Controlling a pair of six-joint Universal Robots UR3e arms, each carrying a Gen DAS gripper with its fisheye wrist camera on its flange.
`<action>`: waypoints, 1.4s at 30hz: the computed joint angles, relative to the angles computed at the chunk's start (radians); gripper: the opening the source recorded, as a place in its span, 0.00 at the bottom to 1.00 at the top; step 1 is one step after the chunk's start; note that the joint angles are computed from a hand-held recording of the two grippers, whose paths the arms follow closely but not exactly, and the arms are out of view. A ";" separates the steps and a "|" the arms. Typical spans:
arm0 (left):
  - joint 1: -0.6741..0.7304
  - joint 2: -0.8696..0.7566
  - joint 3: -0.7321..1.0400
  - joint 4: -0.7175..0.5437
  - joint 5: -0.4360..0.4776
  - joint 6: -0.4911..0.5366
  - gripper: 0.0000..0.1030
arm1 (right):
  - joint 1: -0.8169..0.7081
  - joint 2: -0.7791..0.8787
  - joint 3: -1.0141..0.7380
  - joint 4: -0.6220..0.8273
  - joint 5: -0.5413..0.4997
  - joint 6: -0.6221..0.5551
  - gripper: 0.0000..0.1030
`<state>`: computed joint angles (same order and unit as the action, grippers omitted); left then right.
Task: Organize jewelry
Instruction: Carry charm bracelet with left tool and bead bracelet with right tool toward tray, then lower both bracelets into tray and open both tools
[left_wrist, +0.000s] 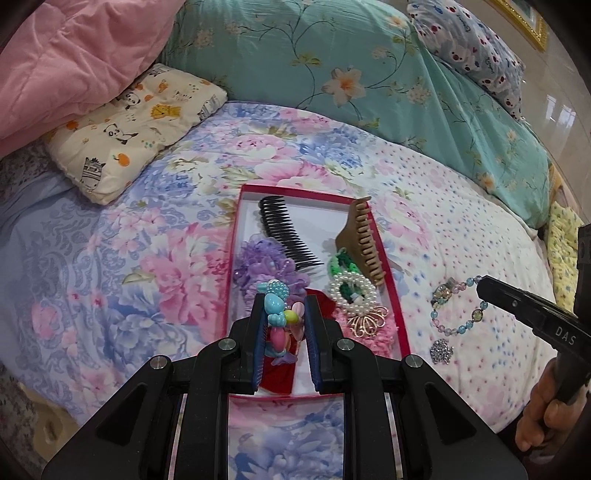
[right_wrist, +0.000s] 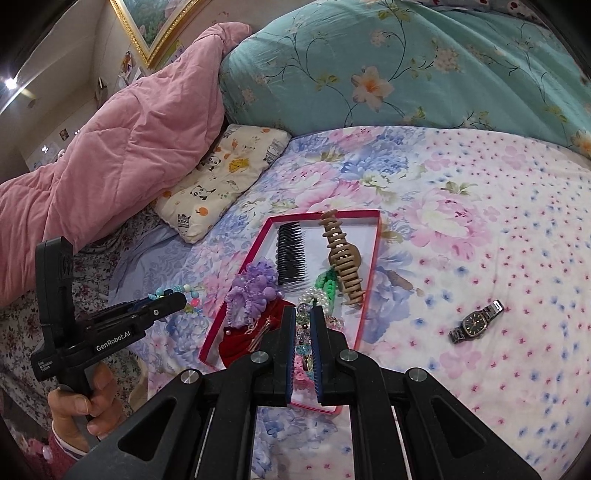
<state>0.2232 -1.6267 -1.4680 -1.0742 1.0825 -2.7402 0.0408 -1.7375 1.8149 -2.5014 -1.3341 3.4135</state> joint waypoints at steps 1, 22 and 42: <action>0.003 -0.001 0.000 -0.001 0.000 0.001 0.17 | 0.001 0.002 -0.001 -0.001 0.001 -0.001 0.07; -0.016 -0.087 0.061 -0.022 -0.009 -0.001 0.17 | 0.060 0.201 -0.122 -0.048 0.036 -0.001 0.07; -0.070 -0.191 0.055 -0.012 0.042 0.014 0.17 | 0.055 0.356 -0.143 -0.073 0.107 -0.004 0.07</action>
<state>0.1529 -1.8181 -1.4126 -1.0858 1.1241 -2.7259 0.0954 -1.3819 1.6716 -2.5744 -1.2267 3.4095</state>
